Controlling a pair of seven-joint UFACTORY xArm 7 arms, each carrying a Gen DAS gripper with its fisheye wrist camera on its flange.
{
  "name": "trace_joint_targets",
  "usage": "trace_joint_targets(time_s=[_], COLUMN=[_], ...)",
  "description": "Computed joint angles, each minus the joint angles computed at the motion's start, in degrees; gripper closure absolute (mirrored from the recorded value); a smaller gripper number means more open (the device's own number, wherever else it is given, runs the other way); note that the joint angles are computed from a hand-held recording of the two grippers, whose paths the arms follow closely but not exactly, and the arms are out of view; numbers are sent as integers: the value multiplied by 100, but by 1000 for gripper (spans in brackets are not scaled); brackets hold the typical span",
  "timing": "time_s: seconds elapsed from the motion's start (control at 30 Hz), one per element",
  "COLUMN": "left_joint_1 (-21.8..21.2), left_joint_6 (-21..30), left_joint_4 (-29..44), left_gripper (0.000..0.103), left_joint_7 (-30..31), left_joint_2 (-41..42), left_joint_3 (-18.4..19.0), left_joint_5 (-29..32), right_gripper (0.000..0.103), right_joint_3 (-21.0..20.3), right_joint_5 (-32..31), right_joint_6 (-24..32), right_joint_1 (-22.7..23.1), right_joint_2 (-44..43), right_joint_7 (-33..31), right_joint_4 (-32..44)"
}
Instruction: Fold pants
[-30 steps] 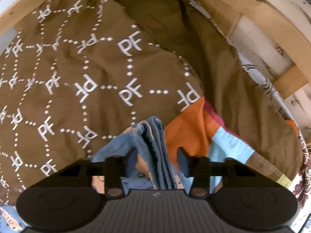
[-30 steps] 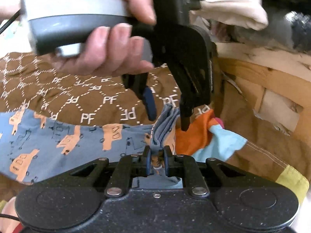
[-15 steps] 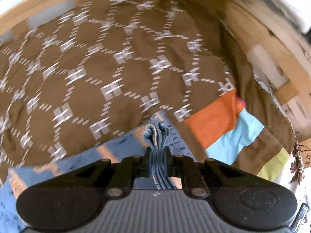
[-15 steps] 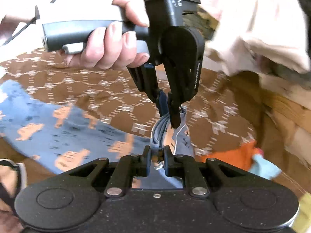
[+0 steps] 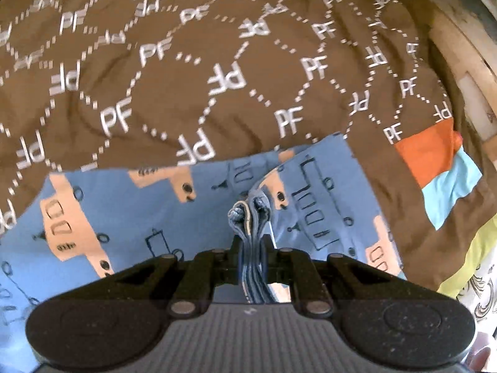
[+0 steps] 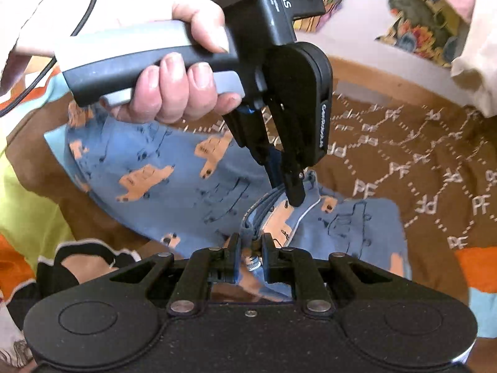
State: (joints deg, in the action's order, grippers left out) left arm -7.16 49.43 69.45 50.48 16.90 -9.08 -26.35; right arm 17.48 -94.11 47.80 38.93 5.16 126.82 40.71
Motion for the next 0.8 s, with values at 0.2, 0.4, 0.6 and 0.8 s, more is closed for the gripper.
trace_joint_targets(time_s=[0.2, 0.4, 0.6, 0.8], left_joint_1=[205, 347, 264, 111], left_joint_6=[151, 279, -10, -705], left_joint_4=[148, 207, -76, -729], left_gripper=[75, 73, 84, 91], left_joint_7=[237, 337, 308, 454], left_joint_2=[256, 325, 121, -420], left_joint_3=[-9, 15, 0, -34], left_joint_5=[-253, -376, -361, -457], right_gripper=[81, 75, 75, 86], right_joint_3=[7, -16, -46, -52], right_joint_5=[27, -82, -91, -111], right_joint_6=[120, 183, 147, 23], right_joint_1=[75, 125, 88, 28], right_joint_2=[166, 193, 227, 102], right_joint_7=[-122, -13, -10, 163], right_joint_4=[42, 33, 86, 1])
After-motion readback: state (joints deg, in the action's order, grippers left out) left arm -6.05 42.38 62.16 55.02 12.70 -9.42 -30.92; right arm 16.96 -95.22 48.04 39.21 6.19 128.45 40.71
